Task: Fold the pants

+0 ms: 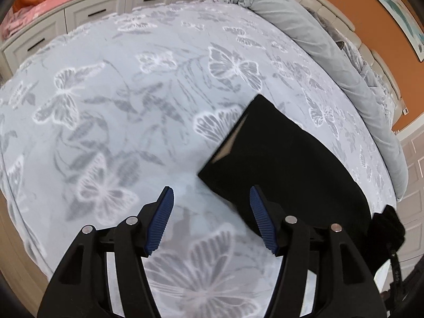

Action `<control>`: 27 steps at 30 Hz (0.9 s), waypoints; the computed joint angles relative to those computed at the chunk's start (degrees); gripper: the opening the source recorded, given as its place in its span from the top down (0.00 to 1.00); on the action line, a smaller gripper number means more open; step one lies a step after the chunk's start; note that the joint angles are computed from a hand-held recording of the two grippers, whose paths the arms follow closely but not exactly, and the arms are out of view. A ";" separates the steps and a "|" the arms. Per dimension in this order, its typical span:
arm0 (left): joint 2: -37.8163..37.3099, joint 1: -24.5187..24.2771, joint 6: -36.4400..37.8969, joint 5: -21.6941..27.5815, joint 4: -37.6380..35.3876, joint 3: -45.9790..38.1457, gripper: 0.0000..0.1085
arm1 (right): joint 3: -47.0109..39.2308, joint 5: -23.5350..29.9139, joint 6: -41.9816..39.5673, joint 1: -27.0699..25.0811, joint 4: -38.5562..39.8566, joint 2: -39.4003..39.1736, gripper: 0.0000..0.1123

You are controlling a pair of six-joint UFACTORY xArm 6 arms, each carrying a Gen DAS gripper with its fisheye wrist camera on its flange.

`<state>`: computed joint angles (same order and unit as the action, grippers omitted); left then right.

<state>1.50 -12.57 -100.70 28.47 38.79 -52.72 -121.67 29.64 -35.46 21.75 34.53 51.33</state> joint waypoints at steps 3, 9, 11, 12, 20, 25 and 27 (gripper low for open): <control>-1.57 0.52 0.28 -0.84 1.06 1.53 0.47 | -0.66 0.34 1.65 1.37 -5.20 1.94 0.92; -2.52 1.23 1.36 -3.57 0.77 3.06 0.47 | 0.12 -0.11 3.87 3.59 -18.67 4.93 0.86; -2.17 1.33 1.86 -4.63 0.00 3.03 0.47 | 4.36 -5.65 4.13 4.35 -21.66 3.35 0.81; -2.05 1.27 1.89 -4.85 -0.10 2.89 0.47 | 5.47 -7.26 6.46 4.67 -25.60 2.77 0.77; -1.57 -0.41 -1.90 -3.75 3.38 0.30 0.39 | 4.12 -4.59 -0.94 4.47 -19.21 2.61 0.89; 1.02 -1.18 0.32 -5.31 2.60 -2.22 0.39 | 8.80 6.80 -17.82 4.14 -9.55 -3.48 0.62; 2.56 -2.05 2.06 -3.24 1.95 -4.20 0.39 | 10.00 11.48 -22.23 2.16 -1.41 -6.34 0.62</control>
<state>4.06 -14.62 -98.64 25.22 40.74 -56.92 -111.67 41.12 -57.70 23.91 33.11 44.99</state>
